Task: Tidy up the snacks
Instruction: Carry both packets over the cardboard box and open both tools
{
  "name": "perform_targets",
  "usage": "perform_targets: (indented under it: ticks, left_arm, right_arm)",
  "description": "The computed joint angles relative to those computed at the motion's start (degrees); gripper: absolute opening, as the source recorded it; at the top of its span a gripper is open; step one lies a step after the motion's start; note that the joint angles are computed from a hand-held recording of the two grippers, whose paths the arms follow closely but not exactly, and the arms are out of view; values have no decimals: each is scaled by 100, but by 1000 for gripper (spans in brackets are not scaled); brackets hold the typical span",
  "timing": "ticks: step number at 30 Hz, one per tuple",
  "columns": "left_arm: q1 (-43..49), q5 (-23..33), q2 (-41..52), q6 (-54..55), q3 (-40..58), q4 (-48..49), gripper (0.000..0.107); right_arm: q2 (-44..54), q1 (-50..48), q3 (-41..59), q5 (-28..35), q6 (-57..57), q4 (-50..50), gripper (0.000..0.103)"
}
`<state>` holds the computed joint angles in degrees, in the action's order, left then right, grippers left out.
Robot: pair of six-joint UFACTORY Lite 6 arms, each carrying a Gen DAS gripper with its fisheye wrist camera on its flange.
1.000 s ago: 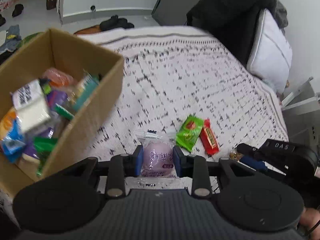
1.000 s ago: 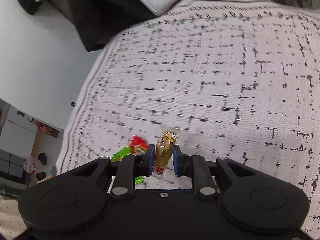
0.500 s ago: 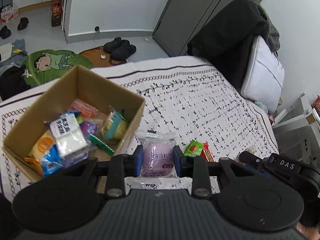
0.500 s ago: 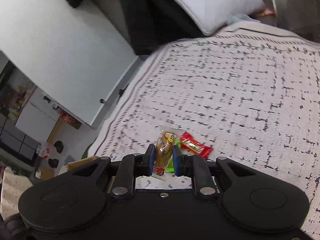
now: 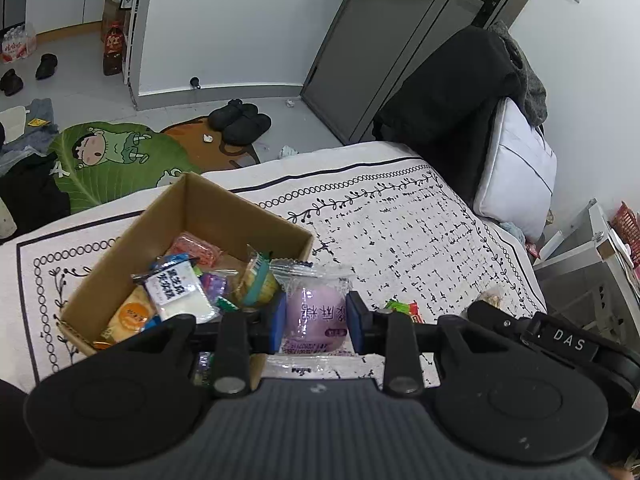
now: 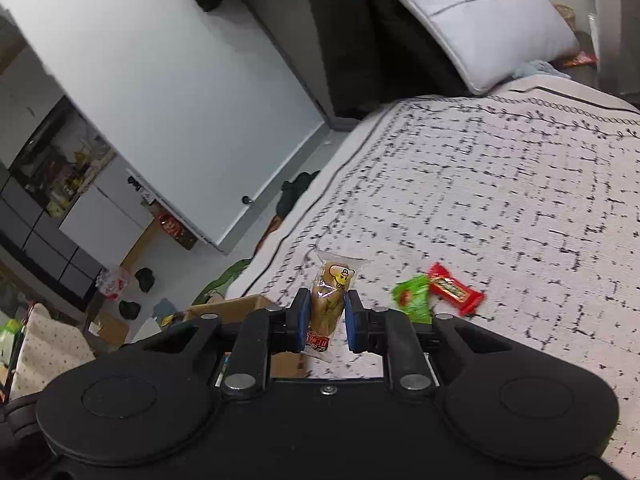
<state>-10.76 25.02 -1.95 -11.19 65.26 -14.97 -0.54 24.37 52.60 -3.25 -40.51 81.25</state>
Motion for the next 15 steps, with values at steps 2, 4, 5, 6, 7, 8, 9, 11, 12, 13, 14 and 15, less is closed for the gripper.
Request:
perform_targets:
  ticks: [2, 4, 5, 6, 7, 8, 9, 11, 12, 13, 14, 15]
  left_arm:
    - [135, 38, -77, 269, -71, -202, 31]
    - [266, 92, -124, 485, -94, -370, 31]
    - [347, 113, -147, 604, -111, -452, 31]
    - [404, 137, -164, 673, -114, -495, 31]
    - [457, 157, -183, 730, -124, -531, 31]
    - [539, 195, -190, 831, -119, -603, 31]
    - [574, 220, -180, 846, -94, -611, 31]
    - [718, 269, -176, 1056, -67, -748, 31]
    - [782, 299, -177, 1147, -48, -799, 31]
    - [855, 328, -185, 1253, -38, -865, 31]
    - [928, 359, -174, 1373, -15, -948, 31]
    - [1001, 388, -160, 1516, 8, -1048, 31]
  right_arm:
    - [26, 143, 46, -81, 143, -145, 18]
    - [69, 286, 99, -174, 232, -210, 18]
    - [105, 354, 141, -220, 128, -107, 18]
    - [150, 423, 191, -258, 38, -19, 18]
    - [185, 488, 239, -287, -152, 195, 18]
    - [215, 538, 285, -288, -229, 285, 18]
    - [265, 587, 347, -285, -255, 297, 18]
    - [315, 690, 425, -313, -227, 294, 18]
    - [355, 737, 474, -298, -81, 140, 18]
    - [377, 808, 496, -324, 61, -3, 18]
    - [418, 880, 538, -363, 108, -68, 18]
    - [465, 955, 574, -399, 180, -151, 18]
